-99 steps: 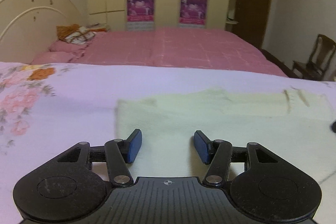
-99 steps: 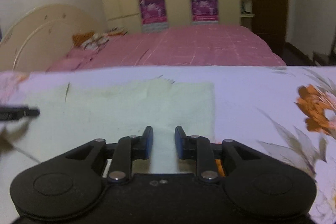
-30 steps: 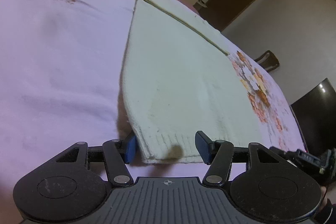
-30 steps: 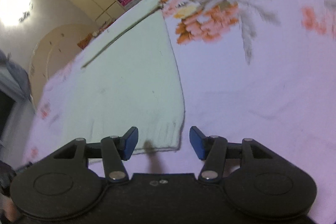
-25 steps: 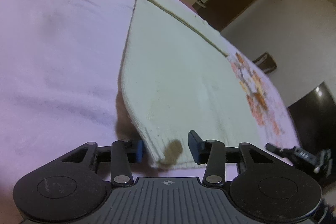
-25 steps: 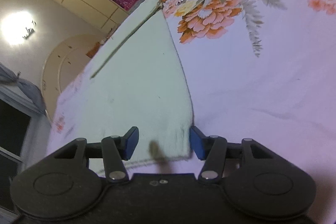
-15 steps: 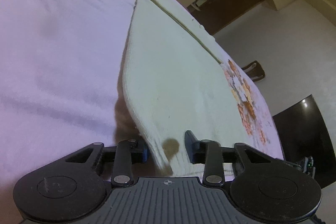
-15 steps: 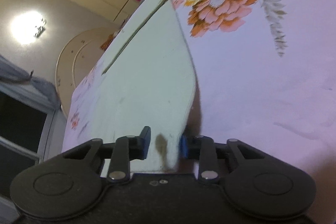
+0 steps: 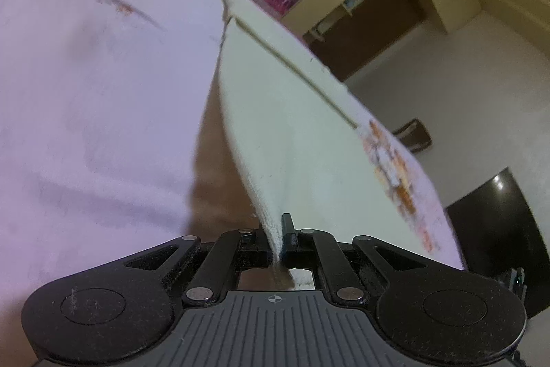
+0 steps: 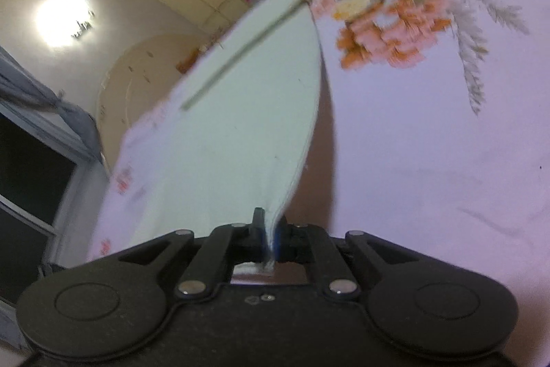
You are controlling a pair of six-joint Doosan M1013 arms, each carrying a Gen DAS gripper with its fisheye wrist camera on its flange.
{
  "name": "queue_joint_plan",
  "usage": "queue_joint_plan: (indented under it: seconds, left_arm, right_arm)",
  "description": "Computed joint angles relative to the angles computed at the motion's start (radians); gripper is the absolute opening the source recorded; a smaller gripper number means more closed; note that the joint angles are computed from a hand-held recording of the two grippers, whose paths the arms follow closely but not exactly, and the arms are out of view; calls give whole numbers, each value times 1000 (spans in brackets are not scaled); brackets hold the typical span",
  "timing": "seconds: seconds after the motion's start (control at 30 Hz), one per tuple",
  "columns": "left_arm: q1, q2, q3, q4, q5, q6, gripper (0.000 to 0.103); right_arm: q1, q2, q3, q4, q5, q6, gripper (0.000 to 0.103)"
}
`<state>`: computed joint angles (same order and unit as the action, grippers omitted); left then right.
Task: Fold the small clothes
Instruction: 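Grasp the ribbed hem with both tools and lift it toward the collar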
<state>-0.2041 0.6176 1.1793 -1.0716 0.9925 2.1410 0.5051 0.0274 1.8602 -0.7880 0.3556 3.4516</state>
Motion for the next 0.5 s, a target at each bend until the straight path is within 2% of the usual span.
queue_joint_plan:
  seconds: [0.13, 0.27, 0.4, 0.5]
  left_arm:
    - [-8, 1, -25, -56, -42, 2, 4]
    - [-18, 42, -115, -64, -60, -25, 4]
    - [-42, 132, -297, 1, -77, -142, 4]
    - [-63, 257, -542, 95, -61, -279, 4]
  right_arm:
    - [3, -2, -41, -81, 39, 11, 6]
    - [-43, 31, -114, -57, 25, -97, 6]
    - [-114, 85, -196, 79, -5, -293, 6]
    - [-166, 123, -256, 174, -24, -412, 6]
